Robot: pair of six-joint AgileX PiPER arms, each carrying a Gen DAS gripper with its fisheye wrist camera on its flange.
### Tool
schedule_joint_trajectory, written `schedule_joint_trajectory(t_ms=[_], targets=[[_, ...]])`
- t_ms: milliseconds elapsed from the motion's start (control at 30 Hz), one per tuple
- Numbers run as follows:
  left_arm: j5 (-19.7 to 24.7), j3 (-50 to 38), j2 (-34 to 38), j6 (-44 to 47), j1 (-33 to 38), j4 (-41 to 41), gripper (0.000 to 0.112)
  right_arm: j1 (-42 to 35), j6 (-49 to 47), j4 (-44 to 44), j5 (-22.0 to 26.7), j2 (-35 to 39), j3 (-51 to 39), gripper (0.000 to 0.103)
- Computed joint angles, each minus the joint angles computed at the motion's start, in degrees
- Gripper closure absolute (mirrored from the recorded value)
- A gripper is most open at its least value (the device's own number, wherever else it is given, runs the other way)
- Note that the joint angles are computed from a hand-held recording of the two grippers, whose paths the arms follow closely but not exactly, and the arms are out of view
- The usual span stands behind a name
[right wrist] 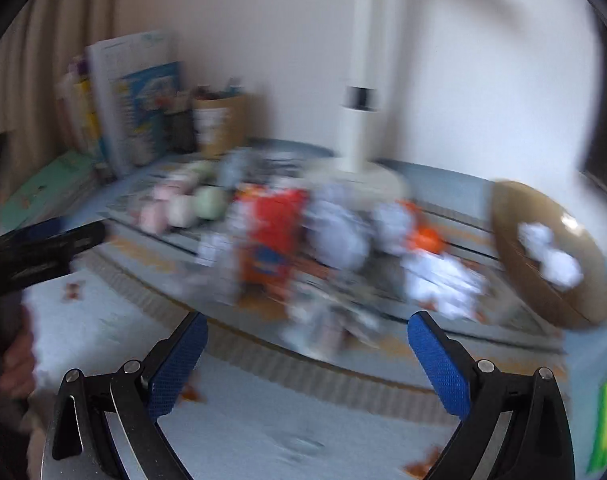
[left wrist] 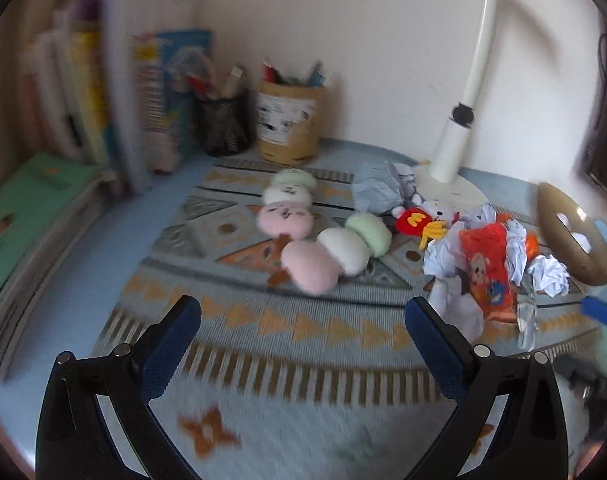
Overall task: Organize objects
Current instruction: 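Grasp the pastel plush stick with the left gripper while the right grasps a paper ball, then carry the plush and paper ball to the brown bowl and release both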
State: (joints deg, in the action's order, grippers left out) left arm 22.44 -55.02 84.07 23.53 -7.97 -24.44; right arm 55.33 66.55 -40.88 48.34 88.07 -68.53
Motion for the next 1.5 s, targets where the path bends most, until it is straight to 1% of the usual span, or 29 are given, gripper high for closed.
schedule_joint_trajectory(t_ms=[67,100,133,167,233,300,333,367,400,433,467,500,533,567,667,733,800,900,933,967,1033,1100,1200,1233,1267,1333,1367,1433,1500], targets=[[9.5,-8.4,7.7,10.9,2.1,-8.1,0.010,-3.2,-7.6,10.5,-5.1,3.7,-3.7,0.003],[11.9,-11.4,11.1,13.9,2.6,-9.8,0.010,-4.4,-10.7,15.4,-7.0,5.7,-4.9,0.005],[12.1,-13.3,13.4,14.5,2.2,-9.1,0.011,-5.5,-12.4,19.0,-8.3,8.3,-6.6,0.006],[10.2,-14.8,15.3,12.9,0.8,-6.2,0.012,-6.0,-13.1,20.3,-8.5,10.0,-7.8,0.009],[8.5,-17.7,18.2,11.0,-0.7,-2.3,0.012,-6.6,-11.7,19.4,-8.0,13.8,-10.7,0.009],[10.5,-21.2,21.2,14.8,-0.7,-4.4,0.012,-7.4,-10.9,18.9,-8.6,15.7,-12.3,0.008],[11.2,-22.4,22.0,15.4,-0.8,-4.6,0.017,-7.6,-10.4,18.5,-8.6,16.8,-13.3,0.008],[12.4,-23.5,23.0,16.0,-1.1,-4.5,0.029,-7.9,-10.7,18.9,-8.4,18.1,-14.6,0.008],[13.0,-24.1,23.5,15.4,-1.4,-3.7,0.034,-8.1,-11.0,19.1,-8.1,18.9,-15.5,0.010],[12.4,-23.5,23.3,14.6,-1.8,-2.7,0.041,-8.1,-10.7,18.6,-8.0,19.8,-16.3,0.016],[10.8,-22.4,22.7,13.2,-2.6,-0.5,0.049,-8.2,-11.9,19.2,-7.3,20.6,-17.2,0.036],[10.1,-21.5,22.0,12.9,-2.8,0.3,0.049,-7.7,-12.2,18.4,-5.6,21.5,-18.4,0.046],[9.5,-20.1,20.8,13.5,-2.8,-0.1,0.053,-6.6,-10.7,15.3,-4.2,21.9,-19.0,0.048],[10.1,-18.7,19.5,14.0,-2.5,-1.2,0.055,-6.0,-10.4,14.5,-4.4,21.6,-18.5,0.049],[11.2,-14.3,14.9,14.2,-1.0,-5.4,0.055,-4.9,-10.5,14.8,-8.3,17.1,-12.9,0.050],[9.4,-9.8,10.6,9.5,-1.6,-2.8,0.055,-2.7,-7.5,11.2,-9.6,12.0,-7.5,0.050],[8.0,-3.9,4.7,3.6,-2.0,-0.4,0.055,-0.1,-3.2,7.0,-9.4,6.9,-2.4,0.050],[7.7,4.3,-3.5,-6.0,-3.0,3.1,0.055,3.7,4.3,1.6,-4.5,-1.1,5.7,0.050],[7.0,5.5,-4.5,-8.9,-3.7,4.9,0.055,4.8,6.2,0.6,-2.4,-3.3,8.0,0.050],[4.6,8.9,-7.4,-14.1,-5.8,9.0,0.055,5.7,8.4,-0.5,-1.1,-6.0,11.0,0.050],[1.8,11.9,-9.7,-25.6,-10.2,20.0,0.054,5.5,10.3,-0.2,-0.8,-10.1,16.0,0.049],[1.5,13.6,-10.7,-31.8,-13.0,26.0,0.048,4.1,10.9,0.9,-1.4,-11.6,18.9,0.049],[2.3,14.8,-11.0,-27.6,-13.3,22.2,0.039,2.8,11.3,2.0,-3.1,-14.1,23.0,0.049],[2.3,15.1,-11.2,-25.3,-12.8,20.4,0.033,2.4,11.5,2.0,-4.1,-14.6,23.9,0.049],[1.7,15.6,-11.4,-25.2,-12.6,20.8,0.026,2.1,11.7,2.0,-5.0,-15.1,24.7,0.049],[0.1,16.3,-11.9,-27.8,-12.0,24.1,0.020,2.6,12.8,1.4,-5.9,-17.0,26.6,0.049],[0.3,15.3,-10.8,-25.8,-11.2,22.9,0.018,2.5,12.6,1.7,-6.4,-17.6,27.1,0.049],[0.7,13.6,-9.3,-18.3,-9.7,16.8,0.018,2.3,12.4,2.1,-6.9,-17.8,27.2,0.049],[1.0,11.8,-7.5,-16.8,-10.8,17.1,0.018,2.2,12.3,2.4,-7.0,-17.6,27.2,0.048]])
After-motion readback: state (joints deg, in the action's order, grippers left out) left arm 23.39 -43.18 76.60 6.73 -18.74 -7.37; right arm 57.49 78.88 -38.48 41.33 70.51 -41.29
